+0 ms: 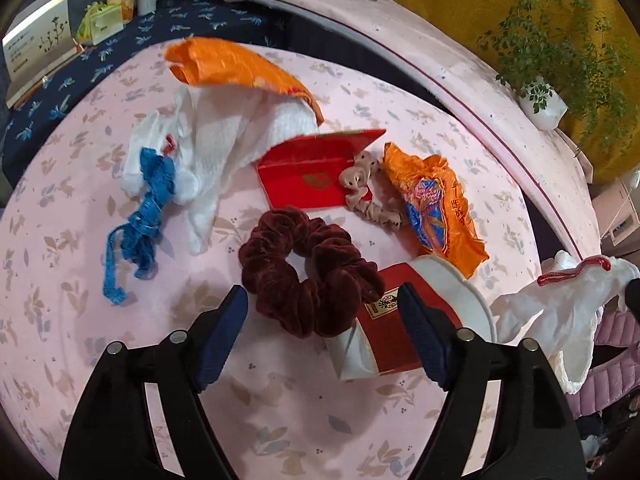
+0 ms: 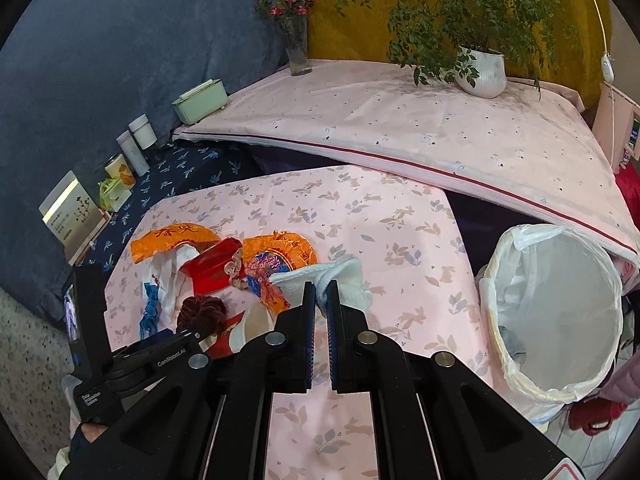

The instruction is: Collect trash

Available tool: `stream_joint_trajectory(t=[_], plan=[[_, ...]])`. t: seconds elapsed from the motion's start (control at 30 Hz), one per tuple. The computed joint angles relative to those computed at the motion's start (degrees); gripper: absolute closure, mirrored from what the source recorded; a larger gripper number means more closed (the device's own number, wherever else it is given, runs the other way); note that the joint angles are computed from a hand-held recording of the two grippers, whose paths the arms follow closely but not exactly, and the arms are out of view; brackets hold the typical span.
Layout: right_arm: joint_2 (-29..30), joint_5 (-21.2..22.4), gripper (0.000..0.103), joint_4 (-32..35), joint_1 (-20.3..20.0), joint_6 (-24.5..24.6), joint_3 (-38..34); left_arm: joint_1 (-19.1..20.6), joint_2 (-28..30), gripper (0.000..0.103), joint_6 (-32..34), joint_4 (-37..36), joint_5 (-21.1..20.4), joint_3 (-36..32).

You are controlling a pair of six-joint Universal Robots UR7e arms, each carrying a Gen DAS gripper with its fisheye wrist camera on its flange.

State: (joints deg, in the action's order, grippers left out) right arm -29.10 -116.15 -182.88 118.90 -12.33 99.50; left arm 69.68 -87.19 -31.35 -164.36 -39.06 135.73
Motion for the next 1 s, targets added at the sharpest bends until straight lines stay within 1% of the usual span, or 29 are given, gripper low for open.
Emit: stream_joint_trajectory(t=[0.07,0.1,0.13,0.17,0.27,0.4,0.47,0.7,0.8,0.87,1.0], plan=[[0.4,-0.3,0.098,-0.2,-0.1,-0.1,0.1,0.8,0.5,0.053,0.9,-0.4,-2.0,-0.3],[0.5,-0.3,0.098,-0.2,-0.1,-0.1,0.1,1.1,0.6,0.058,1.1,-0.5,-3.1,-0.4],[0.5,-0.3,0.098,-0.2,-0.2,0.0,0.2,1.3,0.6,0.066,1.5,-0.8,-4.0,-0.4],[0.5,-0.2,0.098,-0.2,-0.2,0.1,0.3,1.2,0.5,0.069,1.5,-0.9,-4.2,-0.4],[0.4,-0.2,0.098,0.0,-0.3,-0.1,0.5,-0.4,0.0,0.075,1.9,-1.5,-2.4,0.5],[-0.1,0.0,0.098,-0.7,-0.4,-0.2,1.1,-2.8,-1.7,0.076,1.7,-1.1,-1.2,1.3],[-0.7,0.2,0.098,-1.3,-0.5,-0.5,1.7,-4.4,-2.4,0.076,1.3,-0.7,-0.2,1.6],[-3.2,0.3,0.098,-3.4,-1.2,-0.8,4.0,-10.8,-2.6,0.076,0.9,0.7,1.0,1.2],[-4.4,-0.2,0.098,-4.5,-1.7,-1.1,4.8,-13.0,-0.7,0.076,1.8,-0.4,-0.3,0.4],[-5.2,-0.7,0.098,-5.1,-2.3,-1.5,5.2,-14.2,1.5,0.076,2.5,-1.4,-1.7,-0.5],[-7.0,-2.6,0.098,-6.5,-3.8,-3.1,5.8,-15.4,6.5,0.076,3.9,-3.3,-5.4,-3.1]])
